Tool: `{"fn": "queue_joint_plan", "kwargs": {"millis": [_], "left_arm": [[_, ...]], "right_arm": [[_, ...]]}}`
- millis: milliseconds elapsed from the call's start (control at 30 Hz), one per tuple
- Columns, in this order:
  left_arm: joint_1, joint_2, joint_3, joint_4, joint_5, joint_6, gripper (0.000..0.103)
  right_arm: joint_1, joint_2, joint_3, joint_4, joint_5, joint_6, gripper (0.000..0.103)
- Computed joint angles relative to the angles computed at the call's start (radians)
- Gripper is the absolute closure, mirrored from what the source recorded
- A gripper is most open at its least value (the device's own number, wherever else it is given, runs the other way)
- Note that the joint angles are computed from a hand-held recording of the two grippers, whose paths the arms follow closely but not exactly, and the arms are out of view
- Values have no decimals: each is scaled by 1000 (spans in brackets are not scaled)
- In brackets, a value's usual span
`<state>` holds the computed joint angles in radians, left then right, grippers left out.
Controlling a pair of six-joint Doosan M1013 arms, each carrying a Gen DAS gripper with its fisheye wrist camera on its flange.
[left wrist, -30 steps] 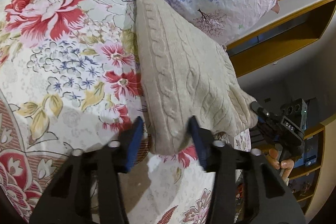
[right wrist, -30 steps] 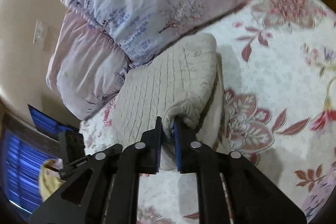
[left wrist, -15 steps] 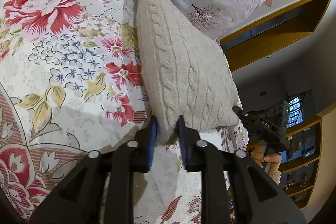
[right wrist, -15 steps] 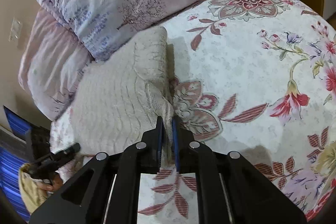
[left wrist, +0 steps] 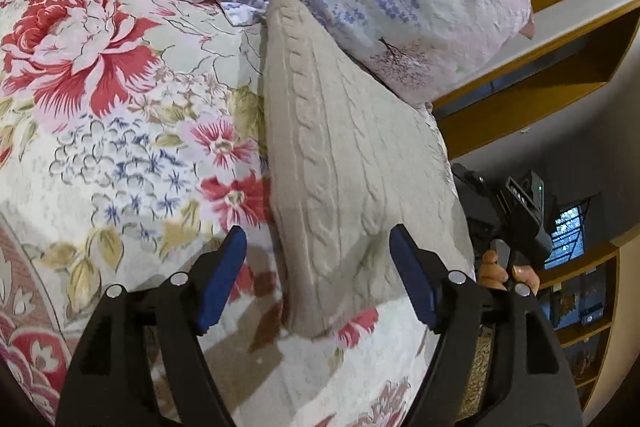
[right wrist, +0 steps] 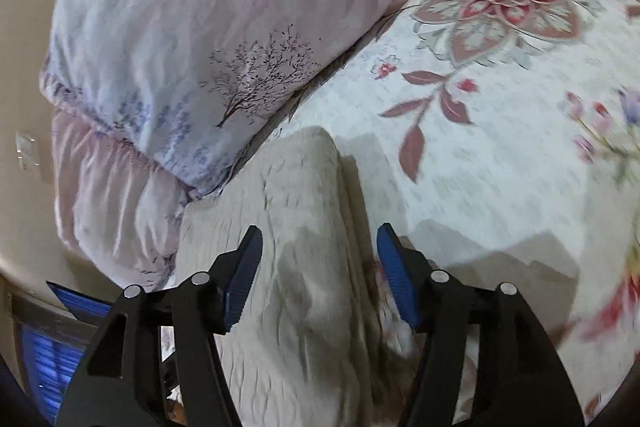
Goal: Fold small clothes
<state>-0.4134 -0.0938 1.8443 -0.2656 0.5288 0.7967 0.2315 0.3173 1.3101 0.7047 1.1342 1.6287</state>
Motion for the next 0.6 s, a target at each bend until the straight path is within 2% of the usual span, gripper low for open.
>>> {"fn": "queue_joint_plan", "kwargs": {"millis": [100,133,167,267,300,333,433,500,600], "left_arm": [[2,10,-12,21,3,-16,29],[2,13,-16,33,3,-19,29],[2,15,-19,42,2,-20,29],[-1,20,-29,73,2,-21,28],[-3,23,-33,86,6,-24,28],[-3,26,-35,86,7,-19,28],[2,38,-40,47,11,21,28],[0,38,-39,63,6,13,27],[2,33,-37,45,5,30,27]], "right_arm": [[20,32,-45,-29,36,-11,81],[35,29,-56,-71,10,-47,93],[39,18,-51,-64,-23,-104,93],[47,-33,-11,-22,-187,-253,94],[55,-39,-9,-66,-218,-246,94],[65,-32,-22,-127,-217,-209,94],[95,23,-76,-350,-94,-55,94],[93,31,-70,-341,-73,-36,91],[85,5,-51,-331,-103,-10,75]]}}
